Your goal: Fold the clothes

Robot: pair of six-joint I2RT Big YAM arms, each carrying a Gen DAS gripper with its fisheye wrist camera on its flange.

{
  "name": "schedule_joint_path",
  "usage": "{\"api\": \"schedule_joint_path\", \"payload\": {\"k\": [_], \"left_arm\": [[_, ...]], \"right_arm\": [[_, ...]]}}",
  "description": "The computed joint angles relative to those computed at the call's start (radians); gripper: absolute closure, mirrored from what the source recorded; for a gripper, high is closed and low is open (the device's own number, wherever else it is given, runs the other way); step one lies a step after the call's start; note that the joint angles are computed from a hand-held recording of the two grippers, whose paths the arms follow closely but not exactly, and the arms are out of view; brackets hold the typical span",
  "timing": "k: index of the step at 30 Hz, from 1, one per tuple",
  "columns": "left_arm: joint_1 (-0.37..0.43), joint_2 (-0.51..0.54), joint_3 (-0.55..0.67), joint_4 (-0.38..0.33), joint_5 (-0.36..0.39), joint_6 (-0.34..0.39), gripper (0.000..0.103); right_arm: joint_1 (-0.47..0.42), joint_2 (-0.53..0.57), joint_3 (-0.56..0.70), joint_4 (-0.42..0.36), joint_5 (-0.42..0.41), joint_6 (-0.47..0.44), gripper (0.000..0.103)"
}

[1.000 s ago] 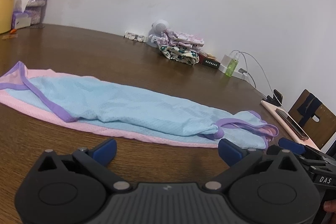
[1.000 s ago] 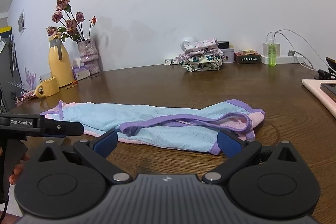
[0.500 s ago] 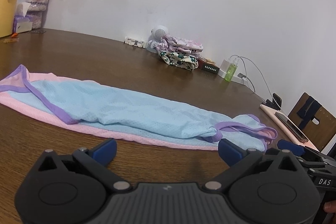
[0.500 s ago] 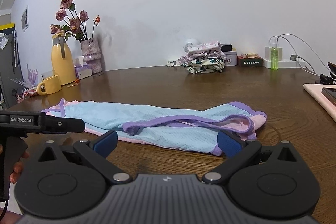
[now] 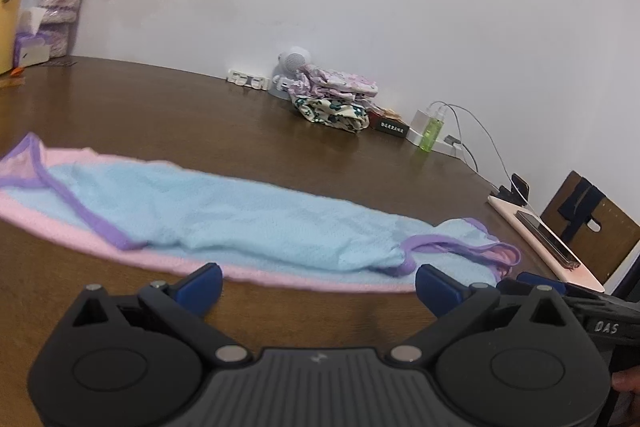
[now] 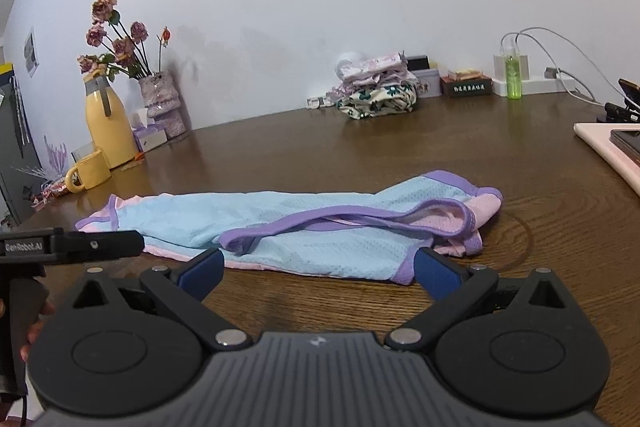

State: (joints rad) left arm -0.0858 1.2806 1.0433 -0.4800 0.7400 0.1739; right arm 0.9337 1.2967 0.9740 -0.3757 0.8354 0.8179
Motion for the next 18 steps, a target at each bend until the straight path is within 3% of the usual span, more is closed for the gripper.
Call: {"api": "schedule_joint_path", "payload": {"k": [5, 7, 10, 13, 16, 17, 18], "left_arm": [[-0.06, 0.024, 0.111, -0.083, 0.006, 0.114, 0.0], [-0.101, 0.045, 0.158, -0.127, -0.01, 0.185, 0.0], [-0.165, 0.082, 0.201, -0.157, -0.039, 0.236, 0.004], [-0.222, 0.13, 0.244, -0.19, -0.073, 0.282, 0.022], [-0.268, 0.183, 0.282, -0.209, -0.125, 0.321, 0.057], [-0.279, 0.2, 0.295, -0.218, -0.136, 0.332, 0.074], [-0.284, 0.217, 0.309, -0.231, -0.133, 0.341, 0.08]], "right_arm": [[-0.063, -0.042, 0.038, -0.173, -0.098, 0.146, 0.0], [-0.092, -0.064, 0.048, -0.237, -0.111, 0.2, 0.0], [-0.138, -0.081, 0.064, -0.323, -0.127, 0.261, 0.0], [-0.181, -0.096, 0.048, -0.318, -0.188, 0.294, 0.003], [-0.208, -0.093, 0.042, -0.308, -0.232, 0.325, 0.017], [-0.215, -0.088, 0.045, -0.311, -0.238, 0.335, 0.025], [-0.219, -0.084, 0.047, -0.309, -0.242, 0.348, 0.028]]}}
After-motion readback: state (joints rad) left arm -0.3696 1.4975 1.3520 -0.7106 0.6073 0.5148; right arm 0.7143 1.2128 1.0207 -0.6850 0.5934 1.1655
